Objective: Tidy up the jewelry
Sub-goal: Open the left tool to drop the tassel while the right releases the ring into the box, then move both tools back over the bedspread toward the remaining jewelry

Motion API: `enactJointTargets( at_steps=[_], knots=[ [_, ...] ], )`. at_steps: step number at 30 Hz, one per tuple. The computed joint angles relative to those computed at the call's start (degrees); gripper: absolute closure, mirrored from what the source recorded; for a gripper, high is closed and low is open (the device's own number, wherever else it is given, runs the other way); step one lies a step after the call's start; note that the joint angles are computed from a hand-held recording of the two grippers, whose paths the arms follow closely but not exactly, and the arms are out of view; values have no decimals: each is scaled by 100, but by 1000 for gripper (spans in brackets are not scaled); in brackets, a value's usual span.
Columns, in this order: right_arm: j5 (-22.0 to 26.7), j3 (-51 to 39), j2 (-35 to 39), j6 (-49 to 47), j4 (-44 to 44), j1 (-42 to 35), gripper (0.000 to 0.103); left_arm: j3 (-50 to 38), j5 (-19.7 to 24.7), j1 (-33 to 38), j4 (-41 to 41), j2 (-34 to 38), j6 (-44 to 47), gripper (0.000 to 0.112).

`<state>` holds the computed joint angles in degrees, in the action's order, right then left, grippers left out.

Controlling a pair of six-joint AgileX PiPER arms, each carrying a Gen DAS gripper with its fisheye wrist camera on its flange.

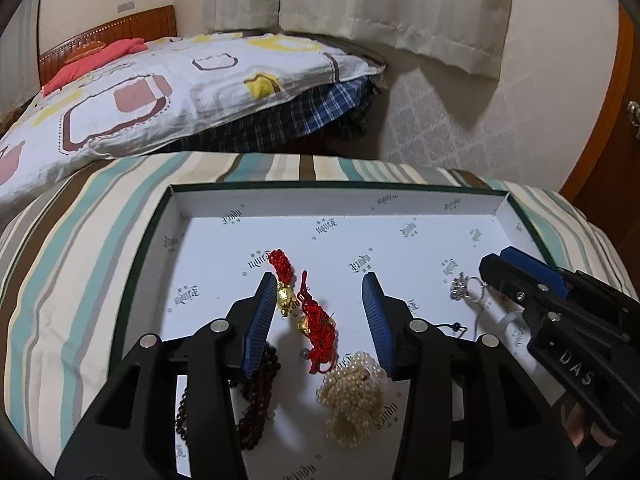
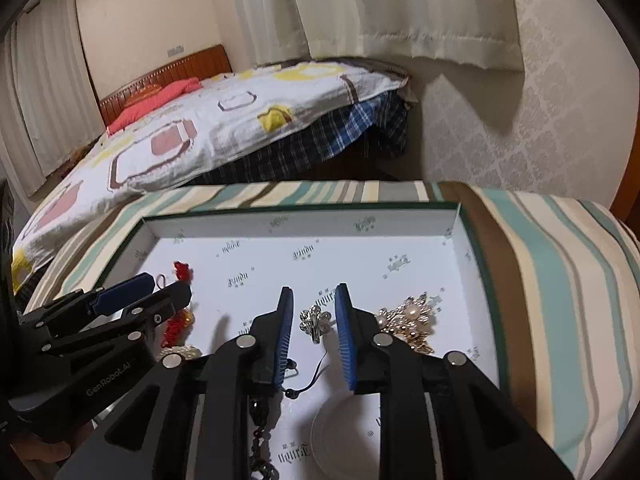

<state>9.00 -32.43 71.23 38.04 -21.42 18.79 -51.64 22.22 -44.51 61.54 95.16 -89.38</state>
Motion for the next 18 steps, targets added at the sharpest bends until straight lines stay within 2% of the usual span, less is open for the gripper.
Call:
enactJointTargets(
  at_steps=[4,8,14,18],
  knots=[
    [182,105,-449,-217,235,18,79,262,115,-163,220,-402,-291,69],
    [450,236,-931,88,-7,168,79,512,251,-339,245,-828,-431,69],
    [1082,476,-1676,1332,-970,770,79,912,678,-805,187,-1458,-684,68],
    [1721,610,-2118,2345,-1675,1448,79,1168,974,-1122,112,-1860,-890,68]
  ],
)
